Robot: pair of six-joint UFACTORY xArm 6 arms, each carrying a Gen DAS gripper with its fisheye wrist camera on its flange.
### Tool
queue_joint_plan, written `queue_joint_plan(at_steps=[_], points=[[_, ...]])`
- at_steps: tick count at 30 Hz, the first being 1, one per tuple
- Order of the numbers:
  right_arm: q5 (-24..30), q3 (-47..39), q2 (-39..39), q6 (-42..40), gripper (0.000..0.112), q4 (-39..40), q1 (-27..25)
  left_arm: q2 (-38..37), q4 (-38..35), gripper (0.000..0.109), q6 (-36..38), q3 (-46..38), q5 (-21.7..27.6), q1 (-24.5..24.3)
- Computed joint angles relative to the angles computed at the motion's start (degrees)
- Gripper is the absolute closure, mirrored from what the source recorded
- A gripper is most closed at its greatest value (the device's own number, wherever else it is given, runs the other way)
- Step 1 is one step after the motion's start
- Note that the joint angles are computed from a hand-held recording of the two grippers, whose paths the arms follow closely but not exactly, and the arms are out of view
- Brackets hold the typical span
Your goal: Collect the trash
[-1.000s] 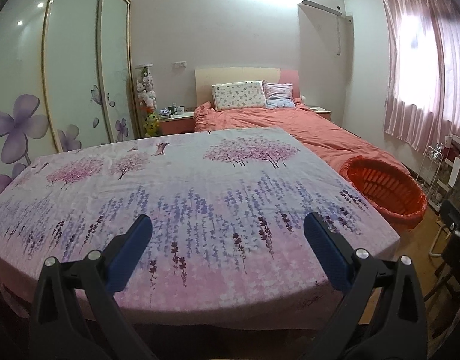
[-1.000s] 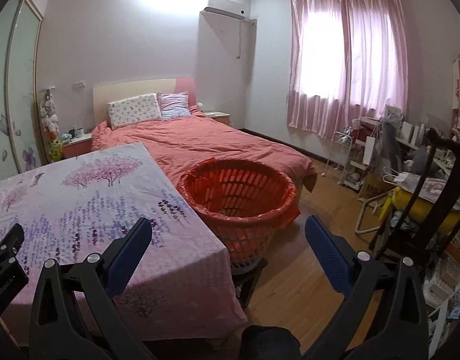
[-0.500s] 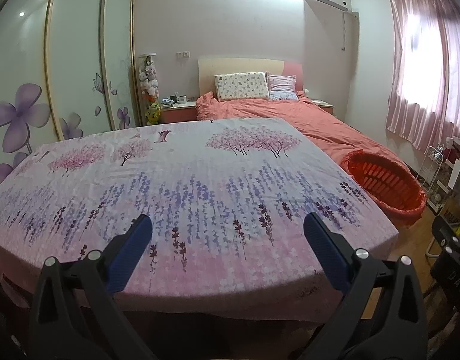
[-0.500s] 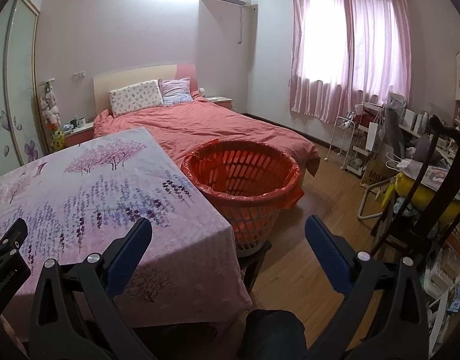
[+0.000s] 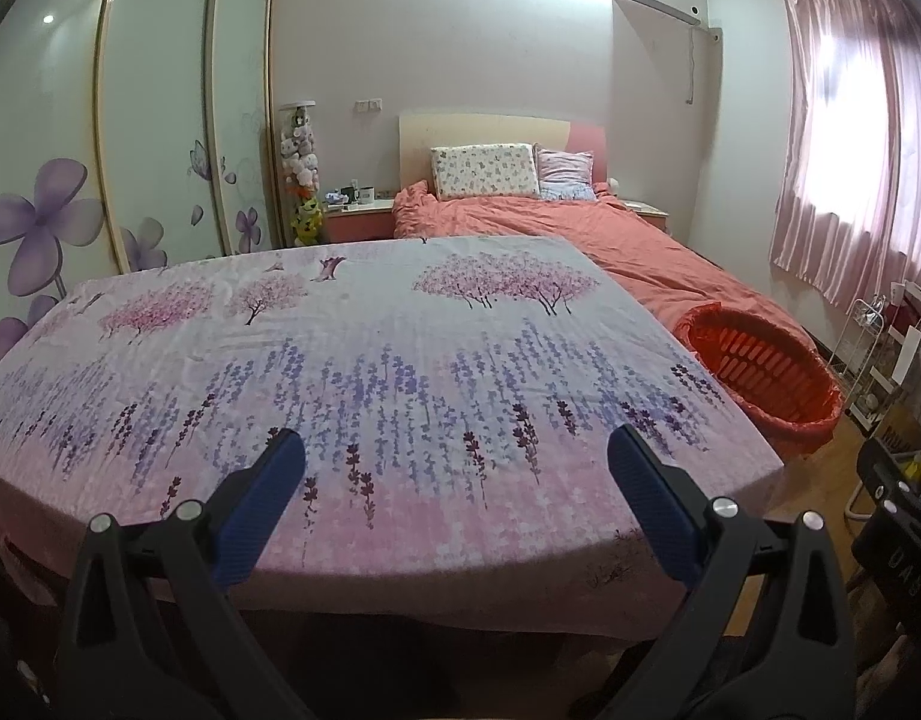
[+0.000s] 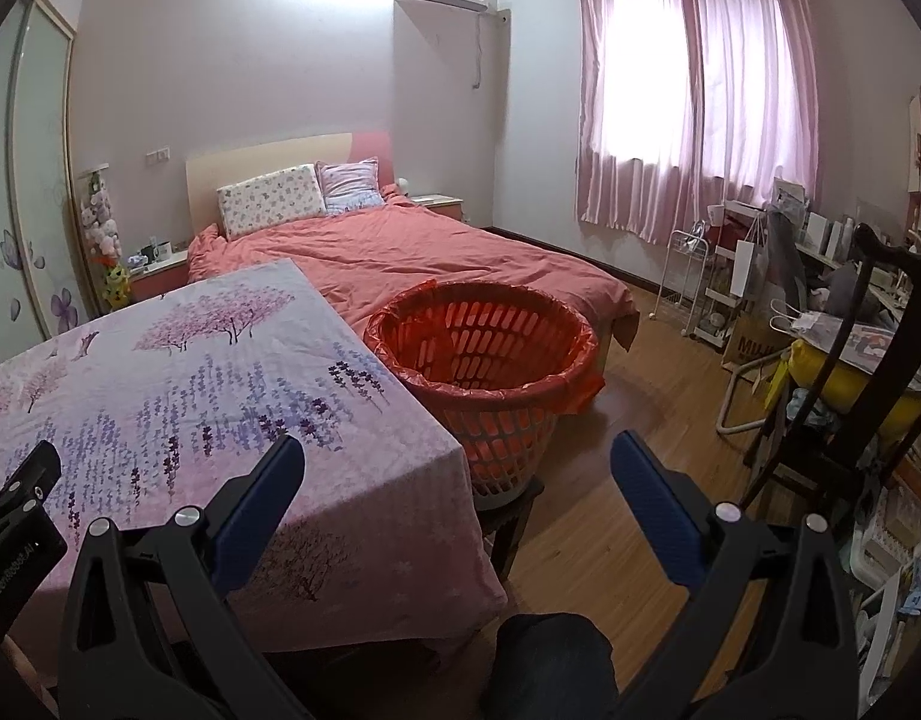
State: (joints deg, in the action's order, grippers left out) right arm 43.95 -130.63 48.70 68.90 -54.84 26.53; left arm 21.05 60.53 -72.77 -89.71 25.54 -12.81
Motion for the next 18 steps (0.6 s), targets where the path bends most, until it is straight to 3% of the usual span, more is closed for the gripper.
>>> queue_joint_plan(at_steps=[18], points=[[-1.81, 3.52, -2.18, 1.73, 0.011, -0.89, -0.23, -1.26, 1.51, 0.010, -1.74, 1.00, 0.29, -0.25]])
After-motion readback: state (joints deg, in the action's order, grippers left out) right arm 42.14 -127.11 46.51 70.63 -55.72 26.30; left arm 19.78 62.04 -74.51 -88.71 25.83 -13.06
